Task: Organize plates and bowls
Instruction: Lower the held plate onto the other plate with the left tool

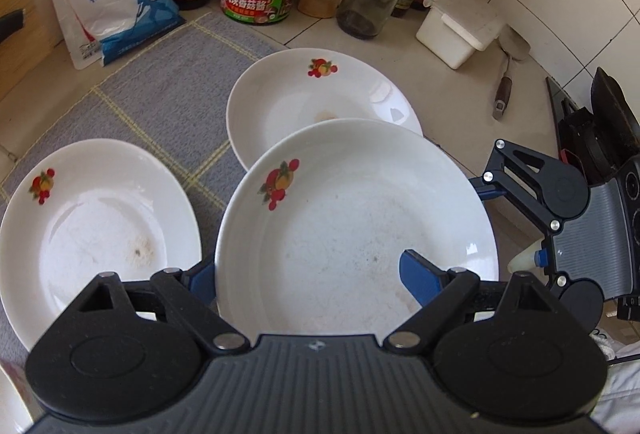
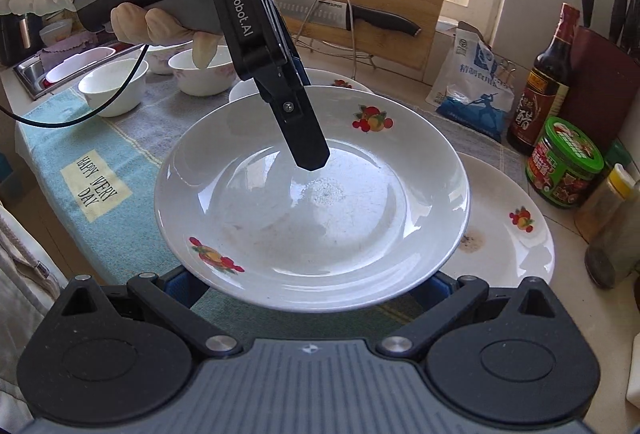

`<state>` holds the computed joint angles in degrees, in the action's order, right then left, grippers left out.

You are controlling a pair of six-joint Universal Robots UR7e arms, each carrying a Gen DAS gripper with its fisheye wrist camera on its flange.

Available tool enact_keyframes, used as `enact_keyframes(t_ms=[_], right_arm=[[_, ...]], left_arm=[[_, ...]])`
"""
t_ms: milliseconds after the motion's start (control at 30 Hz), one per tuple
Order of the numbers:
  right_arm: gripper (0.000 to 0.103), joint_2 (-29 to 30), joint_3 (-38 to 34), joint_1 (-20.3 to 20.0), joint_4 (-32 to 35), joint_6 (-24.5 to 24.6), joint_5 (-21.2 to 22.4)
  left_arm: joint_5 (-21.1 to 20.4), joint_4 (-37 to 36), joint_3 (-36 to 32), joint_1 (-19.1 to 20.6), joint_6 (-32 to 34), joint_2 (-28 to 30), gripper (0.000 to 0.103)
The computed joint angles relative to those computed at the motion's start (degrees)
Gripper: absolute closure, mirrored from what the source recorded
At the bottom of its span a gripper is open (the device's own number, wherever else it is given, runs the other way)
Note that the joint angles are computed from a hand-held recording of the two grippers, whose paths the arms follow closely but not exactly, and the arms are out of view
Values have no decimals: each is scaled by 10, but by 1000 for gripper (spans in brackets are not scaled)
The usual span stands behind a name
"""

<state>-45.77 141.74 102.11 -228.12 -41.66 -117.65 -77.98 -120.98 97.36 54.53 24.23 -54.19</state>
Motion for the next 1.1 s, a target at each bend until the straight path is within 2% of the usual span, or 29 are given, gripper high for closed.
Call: enact_keyframes(t_ms=[533, 1100], right_arm=[[0, -26, 16, -45, -53, 7, -18], [0, -38, 10, -68, -45, 22, -23]], left_arm=[[-22, 9, -92, -20, 35, 108, 13], [-18, 22, -149, -19, 36, 174, 13]])
